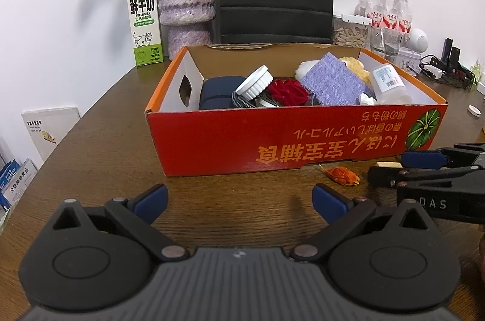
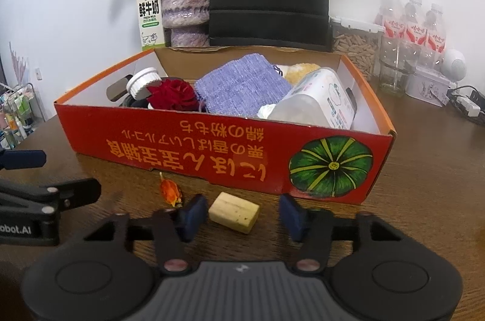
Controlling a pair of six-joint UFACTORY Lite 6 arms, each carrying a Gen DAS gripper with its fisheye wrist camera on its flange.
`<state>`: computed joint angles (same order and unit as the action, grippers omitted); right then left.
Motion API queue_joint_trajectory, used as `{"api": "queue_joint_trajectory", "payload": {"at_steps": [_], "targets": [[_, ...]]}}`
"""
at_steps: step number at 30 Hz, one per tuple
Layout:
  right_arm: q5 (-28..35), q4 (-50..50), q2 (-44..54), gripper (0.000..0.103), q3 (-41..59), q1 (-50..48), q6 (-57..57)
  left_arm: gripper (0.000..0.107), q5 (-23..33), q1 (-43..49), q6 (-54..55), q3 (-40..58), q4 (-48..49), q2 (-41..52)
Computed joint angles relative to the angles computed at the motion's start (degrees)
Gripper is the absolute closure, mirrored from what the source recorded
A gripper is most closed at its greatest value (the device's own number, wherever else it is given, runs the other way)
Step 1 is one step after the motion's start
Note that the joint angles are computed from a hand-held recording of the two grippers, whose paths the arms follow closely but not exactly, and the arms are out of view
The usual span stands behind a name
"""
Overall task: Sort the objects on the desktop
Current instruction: 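Move both grippers back out of the box toward the yellow block, then grasp the yellow block with the right gripper while the left grasps the orange dried flower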
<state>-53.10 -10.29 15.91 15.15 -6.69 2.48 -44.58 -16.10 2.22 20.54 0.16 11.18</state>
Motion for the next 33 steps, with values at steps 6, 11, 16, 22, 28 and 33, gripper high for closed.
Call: {"api": "queue_joint_trajectory", "payload": {"at_steps": [6, 11, 16, 22, 28, 33], "targets": [[-0.9, -1.1, -0.8, 0.069, -1.3, 0.3, -0.9, 0.004, -0.2, -0.2, 0.2, 0.1, -0.1, 0.4], [-2.5, -3.8, -3.0, 0.069, -3.4, -1.4, -0.8, 0.004, -1.0, -0.7, -0.3, 0.3, 0.8, 1.0], [-3.8, -7.7, -5.6, 0.069, -5.5, -5.1, -0.9, 0.004, -0.3, -4.2, 0.3, 1.4, -1.1, 1.6], [-4.5, -14.3, -6.5, 0.069, -6.3, -13.1, -1.9, 0.004, 1.5, -10.9, 2.3, 6.1, -8.6, 4.8], [-4.3, -22.6, -3.7, 0.069, -3.8, -21.6, -2.1, 0.009, 5.1, -16.5, 3.1, 13.7, -17.2, 10.6], [-4.3, -27.2, -2.5, 0.069, -2.3, -25.9, -0.9, 0.04, 7.7, -18.6, 2.3, 17.7, -19.6, 13.6]]}}
